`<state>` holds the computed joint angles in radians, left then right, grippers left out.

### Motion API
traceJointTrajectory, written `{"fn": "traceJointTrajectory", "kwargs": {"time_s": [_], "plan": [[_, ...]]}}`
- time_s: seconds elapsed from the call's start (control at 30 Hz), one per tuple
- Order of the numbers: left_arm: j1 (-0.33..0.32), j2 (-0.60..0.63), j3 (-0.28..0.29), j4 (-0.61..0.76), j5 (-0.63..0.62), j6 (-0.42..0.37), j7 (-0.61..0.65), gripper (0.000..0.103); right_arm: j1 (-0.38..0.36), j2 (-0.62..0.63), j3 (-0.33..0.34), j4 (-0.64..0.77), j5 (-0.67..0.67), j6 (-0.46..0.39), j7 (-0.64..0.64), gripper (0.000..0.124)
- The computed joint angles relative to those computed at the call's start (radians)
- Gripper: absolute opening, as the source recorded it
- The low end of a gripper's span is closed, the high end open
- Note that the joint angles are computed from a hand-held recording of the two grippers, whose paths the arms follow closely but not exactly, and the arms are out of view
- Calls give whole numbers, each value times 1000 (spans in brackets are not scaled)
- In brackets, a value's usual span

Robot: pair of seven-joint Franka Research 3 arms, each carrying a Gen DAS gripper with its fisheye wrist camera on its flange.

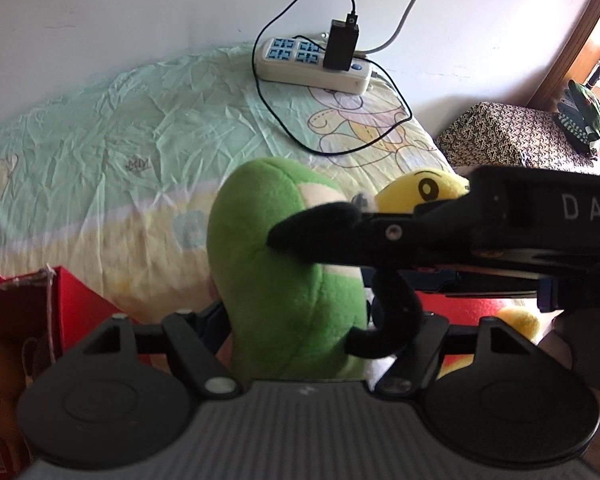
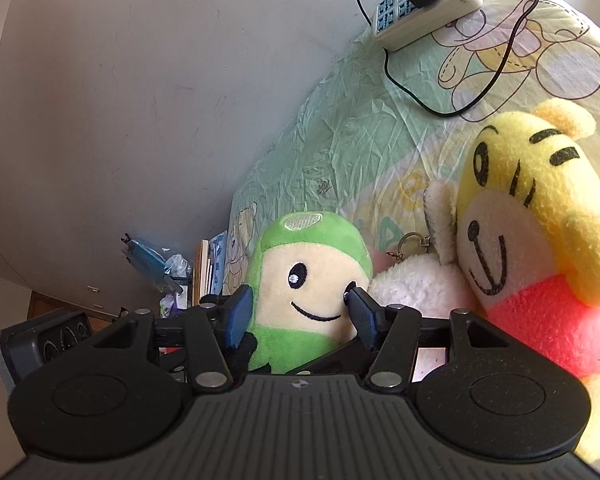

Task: Organize objects
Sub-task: 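Grasp the green bean-shaped plush with the right gripper, then carry the green plush with the right gripper over the red box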

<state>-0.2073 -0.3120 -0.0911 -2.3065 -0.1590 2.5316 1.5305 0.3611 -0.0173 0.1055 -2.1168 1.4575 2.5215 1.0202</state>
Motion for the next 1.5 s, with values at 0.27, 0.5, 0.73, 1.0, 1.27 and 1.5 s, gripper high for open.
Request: {"fn": "traceJointTrajectory", "kwargs": {"time_s": [0.27, 0.5, 0.73, 1.0, 1.27, 1.5], "plan": [[-3, -36, 4, -24, -13, 29, -1, 72, 7, -18, 2, -7, 23, 8, -35, 56], [-13, -102, -10, -60, 38, 68, -44, 72, 21, -81, -5, -39, 64, 24, -121, 56], [-33, -194, -11, -110, 88, 90, -104, 72, 41, -152, -16, -83, 105, 31, -172, 56], [-27, -339, -27, -184, 171, 80, -198, 72, 79, -237, -18, -128, 134, 41, -225, 56], [7, -494, -23, -266, 270, 35, -285, 72, 117, -237, -12, -111, 158, -6, -268, 56], [20, -591, 59, -327, 297, 23, -229, 72, 164, -191, 40, -51, 142, 57, -255, 57]]}}
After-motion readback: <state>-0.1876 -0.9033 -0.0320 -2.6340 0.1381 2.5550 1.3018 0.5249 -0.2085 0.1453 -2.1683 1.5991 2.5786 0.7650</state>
